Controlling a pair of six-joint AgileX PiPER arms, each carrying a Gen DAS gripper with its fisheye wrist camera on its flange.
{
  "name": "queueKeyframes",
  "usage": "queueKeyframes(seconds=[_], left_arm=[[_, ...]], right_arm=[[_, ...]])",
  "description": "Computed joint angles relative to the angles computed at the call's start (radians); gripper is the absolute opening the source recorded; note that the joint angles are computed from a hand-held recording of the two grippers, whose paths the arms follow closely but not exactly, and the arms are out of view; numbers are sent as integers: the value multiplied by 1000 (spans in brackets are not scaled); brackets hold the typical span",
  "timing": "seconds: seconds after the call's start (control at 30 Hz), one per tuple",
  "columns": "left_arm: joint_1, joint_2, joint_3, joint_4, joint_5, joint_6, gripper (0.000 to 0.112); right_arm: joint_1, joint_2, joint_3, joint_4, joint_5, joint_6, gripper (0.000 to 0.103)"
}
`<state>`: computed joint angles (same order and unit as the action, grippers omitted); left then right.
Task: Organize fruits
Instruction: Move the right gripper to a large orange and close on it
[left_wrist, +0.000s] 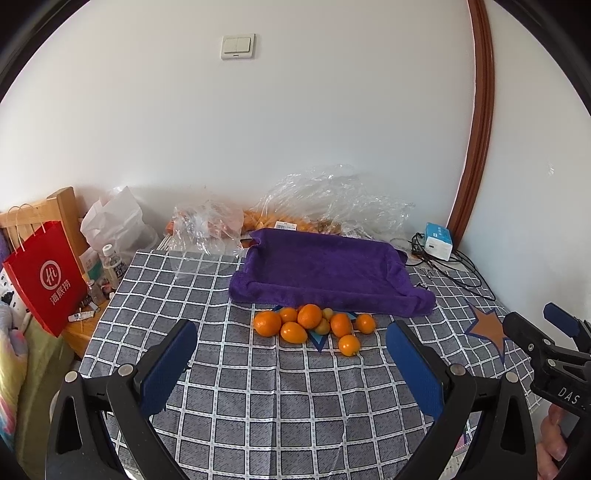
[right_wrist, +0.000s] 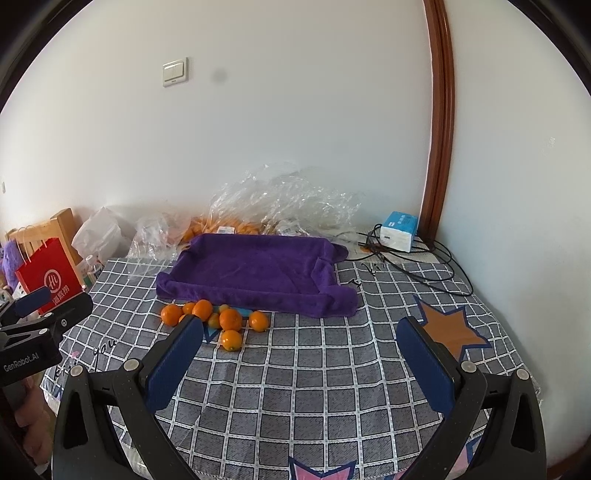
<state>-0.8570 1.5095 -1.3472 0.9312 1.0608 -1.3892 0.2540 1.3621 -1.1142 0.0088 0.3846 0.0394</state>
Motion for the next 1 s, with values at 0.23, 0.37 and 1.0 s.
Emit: queueKeyframes(seconds=[0.23, 0.37, 1.0], left_arm=[[62, 24, 13, -29, -63, 28, 103], [100, 42, 39, -25, -122, 9, 103], [350, 192, 91, -238, -400, 191, 100]], right_arm=[[25, 86, -36, -113, -15, 94, 103], [42, 146, -63, -265, -10, 237, 103], [-26, 514, -281, 250, -25, -279, 102]])
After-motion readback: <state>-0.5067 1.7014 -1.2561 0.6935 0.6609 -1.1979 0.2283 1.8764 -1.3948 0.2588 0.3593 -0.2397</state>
